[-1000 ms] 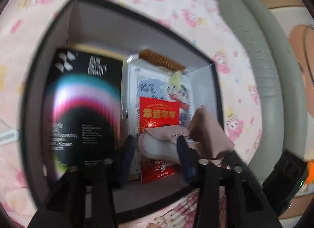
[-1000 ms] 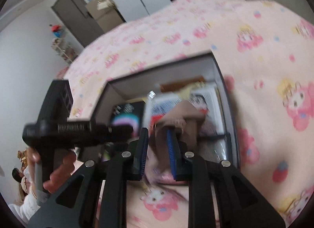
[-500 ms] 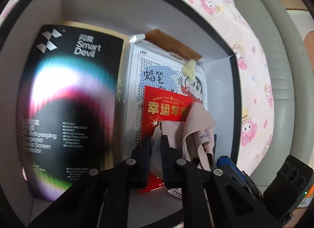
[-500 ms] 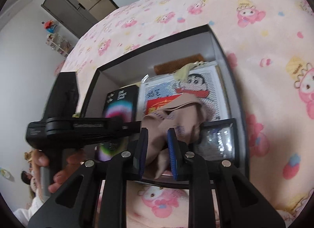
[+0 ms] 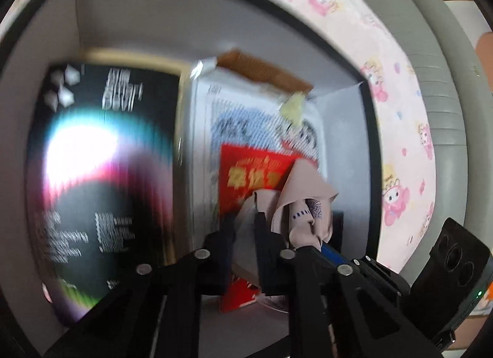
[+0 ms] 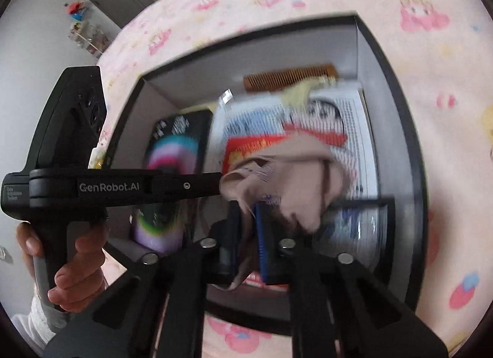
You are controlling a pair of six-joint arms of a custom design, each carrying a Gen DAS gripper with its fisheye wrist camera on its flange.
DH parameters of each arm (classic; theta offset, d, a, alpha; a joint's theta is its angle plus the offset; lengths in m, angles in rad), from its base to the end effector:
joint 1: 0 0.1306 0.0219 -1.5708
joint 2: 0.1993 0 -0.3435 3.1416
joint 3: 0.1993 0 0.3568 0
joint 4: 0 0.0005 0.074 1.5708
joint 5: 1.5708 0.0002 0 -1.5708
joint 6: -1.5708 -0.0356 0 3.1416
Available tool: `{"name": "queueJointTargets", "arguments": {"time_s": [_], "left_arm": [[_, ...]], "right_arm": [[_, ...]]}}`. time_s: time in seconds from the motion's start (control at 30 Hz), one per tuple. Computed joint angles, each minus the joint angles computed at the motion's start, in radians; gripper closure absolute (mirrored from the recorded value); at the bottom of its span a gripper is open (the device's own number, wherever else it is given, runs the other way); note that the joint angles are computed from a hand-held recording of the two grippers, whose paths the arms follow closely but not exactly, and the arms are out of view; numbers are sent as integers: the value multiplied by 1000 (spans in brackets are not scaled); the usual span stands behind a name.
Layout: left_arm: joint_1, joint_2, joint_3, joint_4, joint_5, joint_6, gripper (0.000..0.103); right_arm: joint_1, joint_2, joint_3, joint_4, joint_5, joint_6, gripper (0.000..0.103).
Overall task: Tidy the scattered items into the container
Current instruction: 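Open the right gripper and push the cloth down into the box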
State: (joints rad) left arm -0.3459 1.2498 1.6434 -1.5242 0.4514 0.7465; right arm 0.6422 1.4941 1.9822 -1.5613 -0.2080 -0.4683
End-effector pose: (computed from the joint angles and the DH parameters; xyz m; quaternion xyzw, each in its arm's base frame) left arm 0.3283 -0.1353 0.5124 -0.1413 0.9418 -0.2972 0.0684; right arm 0.3409 0.2635 0.5431 -0.1092 0.9581 0.2146 0.1551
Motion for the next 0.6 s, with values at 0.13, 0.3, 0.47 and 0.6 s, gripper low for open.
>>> {"name": "queueJointTargets", "arguments": {"time_s": [0.13, 0.3, 0.47, 0.6], "left_arm": [[33, -8, 35, 72, 42, 2, 97], [43, -22, 83, 136, -52, 1, 97], [70, -6, 76, 71, 34, -100, 97], [31, -2, 50, -2, 127, -177, 87]], "right_arm": [[-8, 46, 110, 28, 50, 51, 98], [-30, 31, 151, 192, 164, 55, 98], [-56, -16, 46, 124, 166, 10, 92], [-29, -32, 31, 65, 207, 5, 86]]}}
